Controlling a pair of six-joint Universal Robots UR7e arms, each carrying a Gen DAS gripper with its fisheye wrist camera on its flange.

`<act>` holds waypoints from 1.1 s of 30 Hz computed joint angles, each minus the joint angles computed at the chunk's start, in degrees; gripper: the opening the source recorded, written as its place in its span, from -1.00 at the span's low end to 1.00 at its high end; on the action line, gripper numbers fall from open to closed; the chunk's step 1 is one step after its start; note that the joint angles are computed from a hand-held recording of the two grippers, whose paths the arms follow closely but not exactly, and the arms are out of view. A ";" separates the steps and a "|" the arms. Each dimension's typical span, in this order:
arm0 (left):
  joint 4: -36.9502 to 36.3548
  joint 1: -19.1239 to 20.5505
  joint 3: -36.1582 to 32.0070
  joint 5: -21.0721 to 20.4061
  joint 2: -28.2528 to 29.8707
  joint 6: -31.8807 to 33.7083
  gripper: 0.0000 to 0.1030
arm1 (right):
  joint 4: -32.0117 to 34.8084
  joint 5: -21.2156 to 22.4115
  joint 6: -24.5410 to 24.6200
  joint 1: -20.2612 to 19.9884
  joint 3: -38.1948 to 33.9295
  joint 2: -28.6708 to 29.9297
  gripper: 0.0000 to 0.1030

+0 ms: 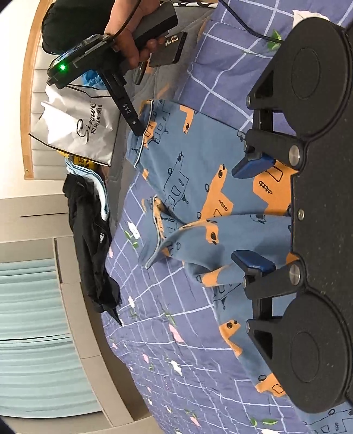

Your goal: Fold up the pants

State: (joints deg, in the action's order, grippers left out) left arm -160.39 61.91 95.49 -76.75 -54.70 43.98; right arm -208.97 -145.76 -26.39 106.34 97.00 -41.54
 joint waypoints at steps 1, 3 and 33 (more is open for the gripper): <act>0.39 0.00 -0.18 0.15 0.11 -0.28 0.18 | 1.14 -0.22 0.37 -0.16 -0.19 0.07 -0.82; 0.59 -0.11 -0.22 0.44 0.19 -0.50 0.17 | 4.07 -1.04 1.37 -0.44 -0.78 0.17 -0.69; 2.08 -0.62 -1.83 3.87 1.57 -6.59 -1.00 | 33.13 8.55 4.27 1.25 -37.65 19.03 -0.86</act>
State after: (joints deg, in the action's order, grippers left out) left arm -158.31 61.29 93.65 -72.88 -53.13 37.39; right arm -175.84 -137.22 -22.12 107.59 59.35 -22.50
